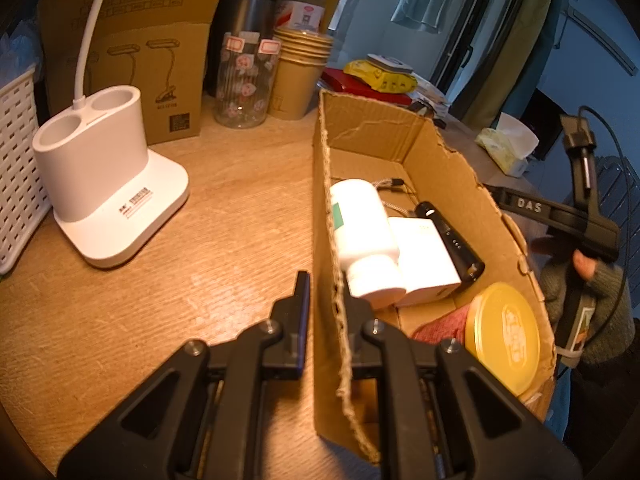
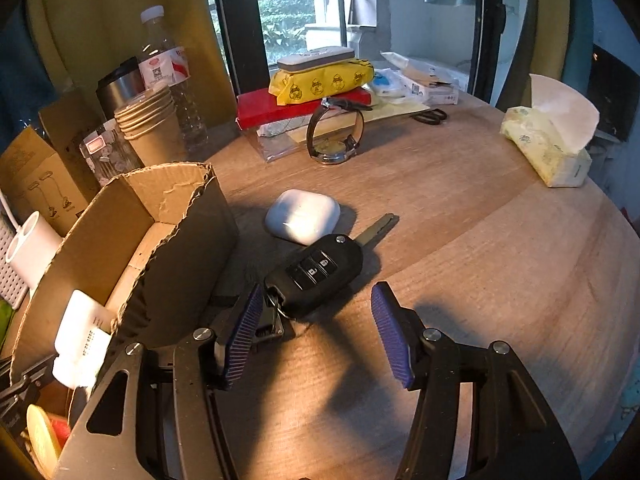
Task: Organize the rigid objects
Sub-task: 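Move the right gripper to the black car key and grasp it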
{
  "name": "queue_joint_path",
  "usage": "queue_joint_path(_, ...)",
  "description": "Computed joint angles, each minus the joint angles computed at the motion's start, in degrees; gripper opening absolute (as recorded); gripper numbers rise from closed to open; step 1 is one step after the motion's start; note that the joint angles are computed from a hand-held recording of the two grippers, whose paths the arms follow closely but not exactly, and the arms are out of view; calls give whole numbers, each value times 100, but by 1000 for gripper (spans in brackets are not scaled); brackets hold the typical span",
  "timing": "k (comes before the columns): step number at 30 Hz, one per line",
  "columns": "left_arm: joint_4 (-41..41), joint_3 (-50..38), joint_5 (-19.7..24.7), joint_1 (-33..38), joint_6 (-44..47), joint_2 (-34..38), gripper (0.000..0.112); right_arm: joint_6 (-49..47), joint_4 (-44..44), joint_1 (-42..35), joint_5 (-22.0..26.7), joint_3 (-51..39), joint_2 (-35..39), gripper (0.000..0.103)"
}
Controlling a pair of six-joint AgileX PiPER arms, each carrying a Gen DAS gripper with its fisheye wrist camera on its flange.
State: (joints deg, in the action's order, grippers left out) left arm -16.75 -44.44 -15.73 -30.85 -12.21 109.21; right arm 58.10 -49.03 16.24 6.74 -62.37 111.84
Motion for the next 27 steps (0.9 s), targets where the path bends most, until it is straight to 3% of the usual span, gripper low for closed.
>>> queue_joint_path(14, 406, 24, -20, 78, -370, 6, 12, -1330, 1347, -50, 48, -625, 531, 61)
queue_joint_path(22, 459, 23, -31, 88, -428, 16, 12, -1533, 1623, -5, 397, -1035, 840, 63)
queue_joint_path(27, 459, 18, -35, 88, -433, 22, 12, -1128, 1162, 56, 526, -1106, 894, 62)
